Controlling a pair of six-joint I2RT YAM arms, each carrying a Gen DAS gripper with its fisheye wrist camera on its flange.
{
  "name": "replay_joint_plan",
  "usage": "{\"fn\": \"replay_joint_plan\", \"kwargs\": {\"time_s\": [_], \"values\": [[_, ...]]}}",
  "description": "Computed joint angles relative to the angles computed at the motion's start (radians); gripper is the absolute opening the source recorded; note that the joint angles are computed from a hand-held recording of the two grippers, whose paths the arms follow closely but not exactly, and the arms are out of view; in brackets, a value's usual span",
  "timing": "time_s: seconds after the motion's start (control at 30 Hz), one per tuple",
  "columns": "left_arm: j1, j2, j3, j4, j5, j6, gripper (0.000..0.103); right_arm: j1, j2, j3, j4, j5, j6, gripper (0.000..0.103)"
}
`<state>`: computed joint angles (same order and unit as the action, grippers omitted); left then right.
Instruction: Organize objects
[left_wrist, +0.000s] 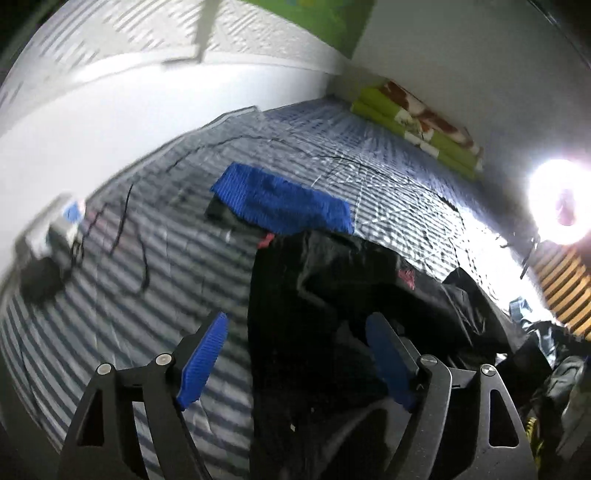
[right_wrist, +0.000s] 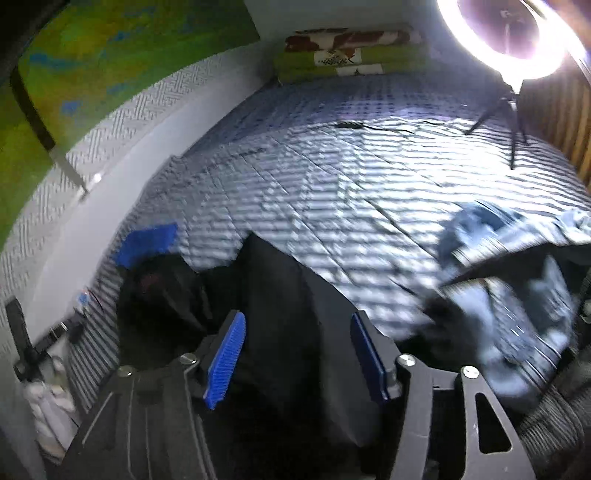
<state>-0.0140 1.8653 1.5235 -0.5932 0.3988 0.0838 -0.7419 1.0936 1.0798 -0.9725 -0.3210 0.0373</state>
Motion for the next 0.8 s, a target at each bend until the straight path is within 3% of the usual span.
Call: {"fn": "replay_joint_plan", "kwargs": {"time_s": [0.13, 0.23, 0.4, 0.43, 0.47, 0.5, 0.53, 0.57, 0.67, 0.8], "values": [[-0.02, 0.063, 0.011, -0.023, -0.023, 0.015, 0.08, -0.065, -0.122, -0.11, -0.042, 0.041, -0.106, 0.058], [-0.036, 0.109, 0.041, -0.036, -0.008, 0.013, 0.08, -0.009, -0.208, -0.176, -0.055, 0.062, -0.142, 0.069], [-0.083, 0.131, 0.085, -0.056, -0.014, -0.002, 0.08, 0.318, -0.247, -0.273, 0.041, 0.369, -0.075, 0.073], [-0.09, 0.128, 0.081, -0.046, -0.021, -0.003, 0.08, 0.343, -0.232, -0.282, 0.063, 0.396, -0.06, 0.071], [-0.097, 0.123, 0.076, -0.039, -0.029, -0.005, 0.08, 0.352, -0.211, -0.282, 0.072, 0.397, -0.047, 0.053], [-0.102, 0.122, 0.076, -0.038, -0.034, -0.005, 0.08, 0.343, -0.183, -0.269, 0.073, 0.37, -0.042, 0.039], [-0.107, 0.121, 0.077, -0.037, -0.038, -0.005, 0.08, 0.333, -0.165, -0.257, 0.065, 0.355, -0.041, 0.01], [-0.11, 0.117, 0.076, -0.038, -0.043, -0.006, 0.08, 0.327, -0.151, -0.24, 0.053, 0.345, -0.038, 0.004], [-0.12, 0.115, 0.072, -0.019, -0.072, -0.001, 0.08, 0.225, -0.179, -0.163, 0.001, 0.192, -0.078, 0.004], [-0.116, 0.131, 0.096, -0.02, -0.078, -0.012, 0.08, -0.145, -0.092, 0.079, -0.165, -0.24, -0.162, 0.004]]}}
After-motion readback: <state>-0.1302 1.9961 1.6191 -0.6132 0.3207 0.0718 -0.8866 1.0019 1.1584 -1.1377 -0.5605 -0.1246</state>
